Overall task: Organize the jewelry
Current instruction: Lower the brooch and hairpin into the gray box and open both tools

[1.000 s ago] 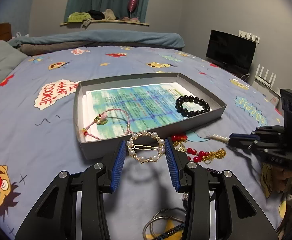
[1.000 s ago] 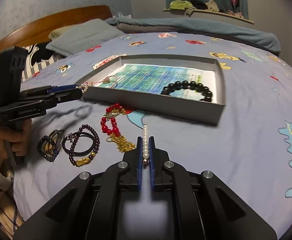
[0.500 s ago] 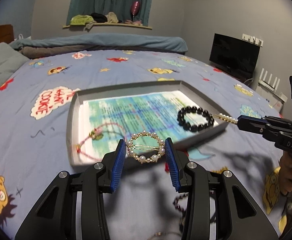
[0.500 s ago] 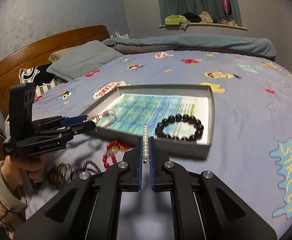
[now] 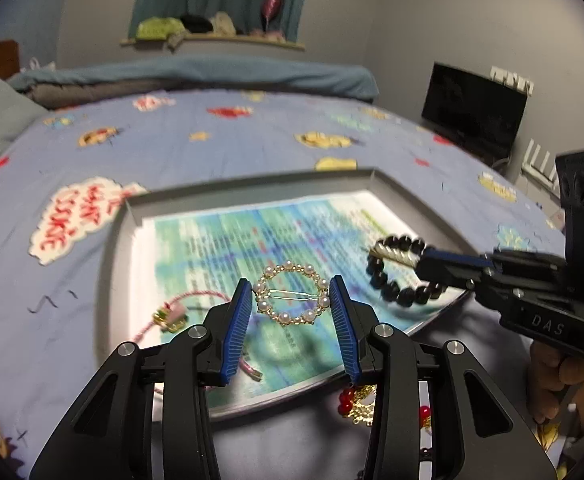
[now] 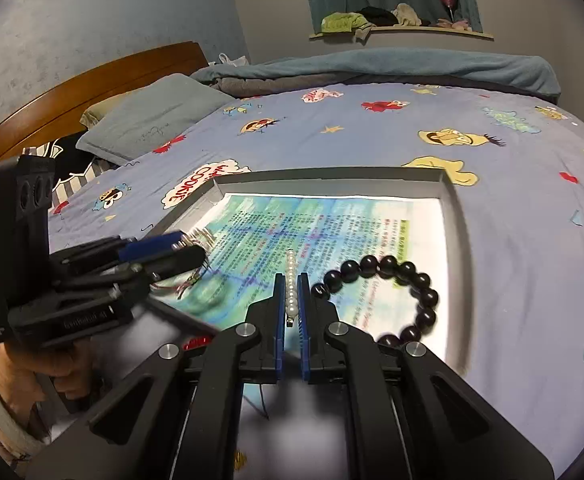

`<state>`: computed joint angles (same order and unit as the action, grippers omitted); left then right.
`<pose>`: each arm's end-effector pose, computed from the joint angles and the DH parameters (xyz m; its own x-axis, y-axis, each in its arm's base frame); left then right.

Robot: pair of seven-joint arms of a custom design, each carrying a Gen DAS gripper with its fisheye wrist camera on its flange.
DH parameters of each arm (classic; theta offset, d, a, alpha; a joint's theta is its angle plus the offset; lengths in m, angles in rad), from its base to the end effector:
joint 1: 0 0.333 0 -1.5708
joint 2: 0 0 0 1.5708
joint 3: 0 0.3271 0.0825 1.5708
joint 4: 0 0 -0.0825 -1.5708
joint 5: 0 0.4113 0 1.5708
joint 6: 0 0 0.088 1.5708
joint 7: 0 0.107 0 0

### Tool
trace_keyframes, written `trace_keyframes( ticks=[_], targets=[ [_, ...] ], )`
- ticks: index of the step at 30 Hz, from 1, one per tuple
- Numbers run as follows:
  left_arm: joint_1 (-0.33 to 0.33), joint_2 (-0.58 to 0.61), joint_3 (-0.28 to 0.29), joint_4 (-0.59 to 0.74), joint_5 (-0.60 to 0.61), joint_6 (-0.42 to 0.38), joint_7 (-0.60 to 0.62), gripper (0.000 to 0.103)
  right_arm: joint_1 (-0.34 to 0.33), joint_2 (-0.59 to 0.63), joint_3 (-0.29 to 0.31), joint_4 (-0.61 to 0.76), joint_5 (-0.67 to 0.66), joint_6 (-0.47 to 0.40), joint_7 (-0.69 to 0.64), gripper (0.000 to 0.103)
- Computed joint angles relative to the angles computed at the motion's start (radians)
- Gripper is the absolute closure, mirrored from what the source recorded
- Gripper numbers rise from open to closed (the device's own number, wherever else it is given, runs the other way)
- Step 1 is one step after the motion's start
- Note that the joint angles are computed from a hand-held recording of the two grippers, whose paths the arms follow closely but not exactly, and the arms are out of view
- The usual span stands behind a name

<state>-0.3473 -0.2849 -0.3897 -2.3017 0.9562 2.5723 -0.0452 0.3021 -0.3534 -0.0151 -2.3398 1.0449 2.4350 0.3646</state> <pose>0.3732 -0.3716 0.5032 0.0860 -0.9846 0.1523 -0.5999 -0.1732 -0.7811 0.4791 0.1432 0.5208 0.7758 -0.5968 -0.2049 -0.5032 -0.3893 -0.7715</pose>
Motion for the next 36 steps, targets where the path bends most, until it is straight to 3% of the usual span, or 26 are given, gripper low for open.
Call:
trace_keyframes(
  ticks=[10, 12, 14, 16, 18, 26, 33, 36],
  targets=[
    [-0.003, 0.055, 0.046, 0.008, -0.125, 0.051, 0.088, 0.061, -0.003, 0.078, 0.029, 0.049, -0.07, 0.015, 0.091, 0.097],
    [0.001, 0.048, 0.044, 0.001, -0.123, 0.059, 0.08, 0.059, -0.003, 0.078, 0.026, 0.048, -0.067, 0.014, 0.094, 0.097],
    [0.006, 0.039, 0.037, -0.002, -0.11, 0.06, 0.071, 0.049, -0.001, 0.07, 0.023, 0.041, -0.058, 0.015, 0.084, 0.096],
    [0.008, 0.028, 0.028, -0.004, -0.092, 0.051, 0.061, 0.045, 0.001, 0.057, 0.016, 0.031, -0.039, 0.014, 0.065, 0.094],
    [0.009, 0.014, 0.019, -0.008, -0.077, 0.042, 0.05, 0.04, 0.001, 0.043, 0.01, 0.02, -0.025, 0.016, 0.046, 0.081],
    [-0.015, -0.031, -0.006, -0.03, -0.067, 0.003, 0.05, 0.038, -0.009, -0.041, -0.022, -0.044, 0.036, 0.008, -0.027, 0.08],
    [-0.031, -0.09, -0.046, -0.065, -0.022, -0.014, -0.024, 0.038, -0.016, -0.146, -0.042, -0.127, 0.059, 0.0, -0.075, 0.08],
    [-0.038, -0.097, -0.055, -0.071, -0.017, -0.016, -0.039, 0.038, -0.016, -0.179, -0.053, -0.155, 0.058, -0.016, -0.088, 0.072]
  ],
)
